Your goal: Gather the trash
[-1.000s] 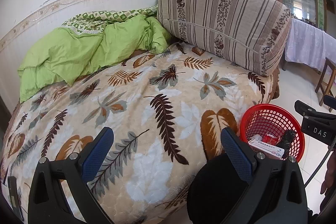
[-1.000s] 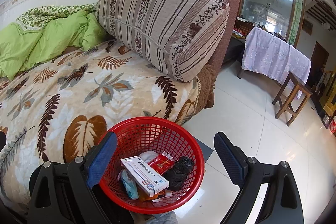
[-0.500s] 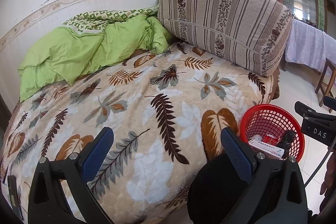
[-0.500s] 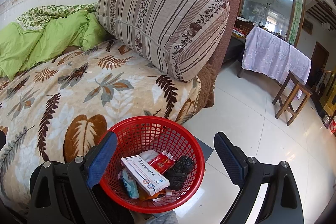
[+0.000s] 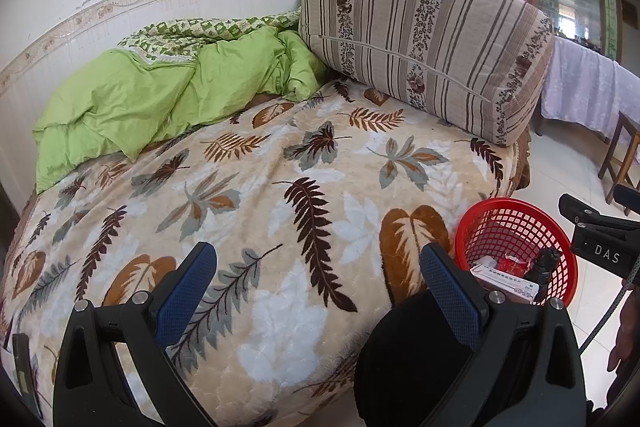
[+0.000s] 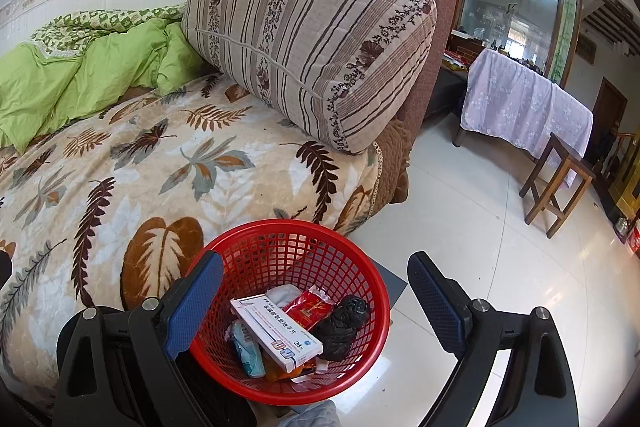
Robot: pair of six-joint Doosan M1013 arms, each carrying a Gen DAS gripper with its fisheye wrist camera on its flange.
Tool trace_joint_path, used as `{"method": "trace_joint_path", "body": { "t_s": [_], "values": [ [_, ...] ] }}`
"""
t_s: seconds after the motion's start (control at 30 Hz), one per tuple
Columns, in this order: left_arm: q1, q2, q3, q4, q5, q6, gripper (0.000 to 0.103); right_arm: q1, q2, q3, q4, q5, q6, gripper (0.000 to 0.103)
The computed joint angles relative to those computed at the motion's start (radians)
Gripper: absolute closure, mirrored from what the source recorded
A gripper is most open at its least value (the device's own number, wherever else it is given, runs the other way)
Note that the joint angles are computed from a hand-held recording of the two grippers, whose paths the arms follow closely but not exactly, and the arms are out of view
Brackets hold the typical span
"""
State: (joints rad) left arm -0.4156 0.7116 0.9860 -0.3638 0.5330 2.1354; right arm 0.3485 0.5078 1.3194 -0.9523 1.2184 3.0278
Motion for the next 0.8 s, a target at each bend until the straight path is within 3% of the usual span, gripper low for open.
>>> {"method": "trace_joint_path", "body": {
  "t_s": [0.8],
  "values": [
    [0.0, 0.0, 0.0, 0.001, 0.0, -0.006, 0.002, 0.0, -0.001, -0.001, 0.002, 0.001, -0.002, 0.008]
  ]
}}
